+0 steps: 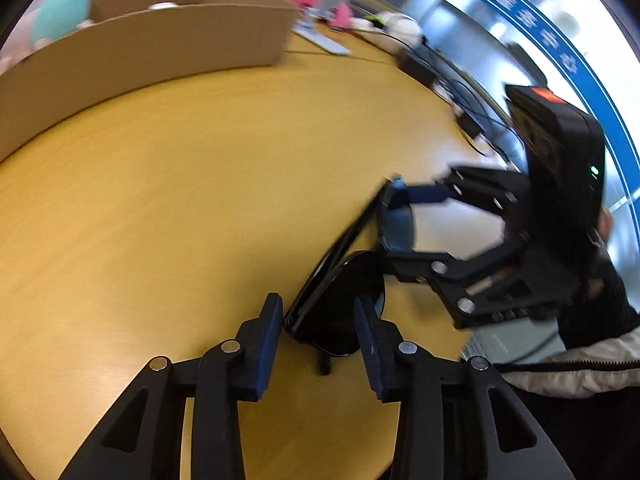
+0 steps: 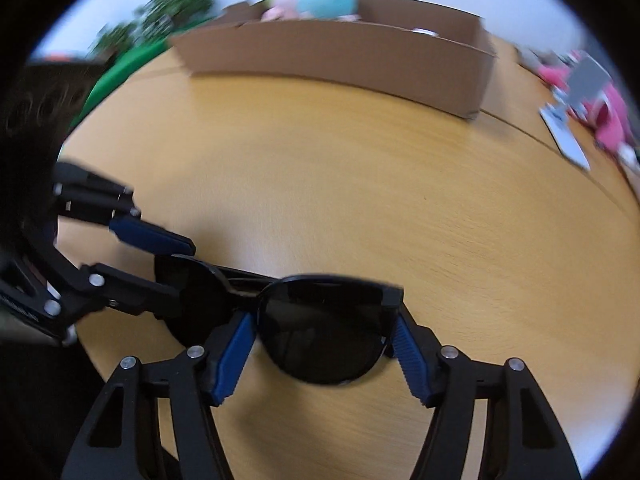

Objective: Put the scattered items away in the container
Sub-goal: 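Close the right tool on one sunglasses lens while the left tool grips the other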

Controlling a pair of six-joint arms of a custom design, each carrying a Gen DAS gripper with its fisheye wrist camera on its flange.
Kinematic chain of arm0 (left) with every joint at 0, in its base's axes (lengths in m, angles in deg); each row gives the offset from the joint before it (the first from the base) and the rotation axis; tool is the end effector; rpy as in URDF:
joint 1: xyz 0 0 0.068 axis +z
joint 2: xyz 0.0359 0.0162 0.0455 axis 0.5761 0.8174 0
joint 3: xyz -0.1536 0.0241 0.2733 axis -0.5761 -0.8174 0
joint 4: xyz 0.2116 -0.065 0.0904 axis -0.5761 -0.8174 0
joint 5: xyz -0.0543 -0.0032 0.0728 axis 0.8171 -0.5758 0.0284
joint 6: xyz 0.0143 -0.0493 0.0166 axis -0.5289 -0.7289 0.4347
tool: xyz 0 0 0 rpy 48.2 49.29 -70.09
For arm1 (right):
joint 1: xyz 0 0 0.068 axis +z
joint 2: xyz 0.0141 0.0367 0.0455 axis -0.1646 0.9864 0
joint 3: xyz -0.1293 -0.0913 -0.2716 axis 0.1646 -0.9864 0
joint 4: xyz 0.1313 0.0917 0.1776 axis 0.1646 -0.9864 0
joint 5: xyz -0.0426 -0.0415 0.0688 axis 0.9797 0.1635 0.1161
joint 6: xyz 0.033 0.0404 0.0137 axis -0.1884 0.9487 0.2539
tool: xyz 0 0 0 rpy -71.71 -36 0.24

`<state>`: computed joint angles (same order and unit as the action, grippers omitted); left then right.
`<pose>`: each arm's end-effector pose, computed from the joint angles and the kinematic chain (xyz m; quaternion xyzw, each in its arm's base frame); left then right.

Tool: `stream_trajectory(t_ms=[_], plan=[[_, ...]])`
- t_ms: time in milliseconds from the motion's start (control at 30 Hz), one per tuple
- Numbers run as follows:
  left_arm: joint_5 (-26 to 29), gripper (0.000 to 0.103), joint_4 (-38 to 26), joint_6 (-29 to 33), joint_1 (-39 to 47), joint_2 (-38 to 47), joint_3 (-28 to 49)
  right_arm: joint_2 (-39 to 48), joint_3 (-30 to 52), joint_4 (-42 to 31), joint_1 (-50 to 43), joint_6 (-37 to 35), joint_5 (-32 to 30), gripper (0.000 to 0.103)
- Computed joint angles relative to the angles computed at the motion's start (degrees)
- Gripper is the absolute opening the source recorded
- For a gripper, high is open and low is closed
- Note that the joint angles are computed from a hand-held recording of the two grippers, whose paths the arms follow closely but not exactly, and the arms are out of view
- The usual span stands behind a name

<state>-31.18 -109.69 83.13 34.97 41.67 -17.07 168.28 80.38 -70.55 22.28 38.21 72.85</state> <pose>0.3076 -0.0205 0.1763 0.2316 0.9243 -0.2537 0.1661 0.2874 0.1797 0.1739 -0.2071 0.9473 0.1009 0.2228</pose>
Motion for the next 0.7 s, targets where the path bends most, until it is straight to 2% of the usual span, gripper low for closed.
stream_trajectory(t_ms=[100, 200, 233, 300, 367, 433, 533, 700], plan=[[-1.2, 0.041, -1.0, 1.6, 3.4, 1.6, 2.9, 1.7, 3.3, -1.9, 1.3, 3.8, -2.2, 0.072], [-3.2, 0.041, -1.9, 5.9, 5.5, 3.0, 5.3, 3.9, 7.6, -6.1, 1.1, -0.2, -8.4, 0.075], [-3.5, 0.041, -2.8, 7.8, 6.2, 3.8, 6.4, 4.5, 9.0, -8.3, 1.0, -2.6, -9.6, 0.075], [-3.7, 0.048, -5.4, 12.0, 7.1, 5.0, 8.7, 5.3, 11.6, -13.0, 0.9, -8.5, -10.4, 0.075], [-2.8, 0.078, -7.4, 15.5, 8.3, 5.9, 10.6, 5.4, 13.7, -17.1, 0.7, -15.3, -9.1, 0.075], [-0.9, 0.087, -10.5, 19.5, 9.3, 7.1, 13.0, 5.5, 16.2, -20.8, -0.2, -22.5, -8.2, 0.075], [1.4, 0.089, -15.8, 24.7, 9.4, 9.1, 16.5, 6.2, 20.5, -25.2, -1.5, -31.1, -9.1, 0.075], [2.0, 0.091, -19.4, 33.0, 6.4, 10.6, 19.1, 10.7, 30.9, -34.5, -2.8, -43.6, -12.2, 0.074]])
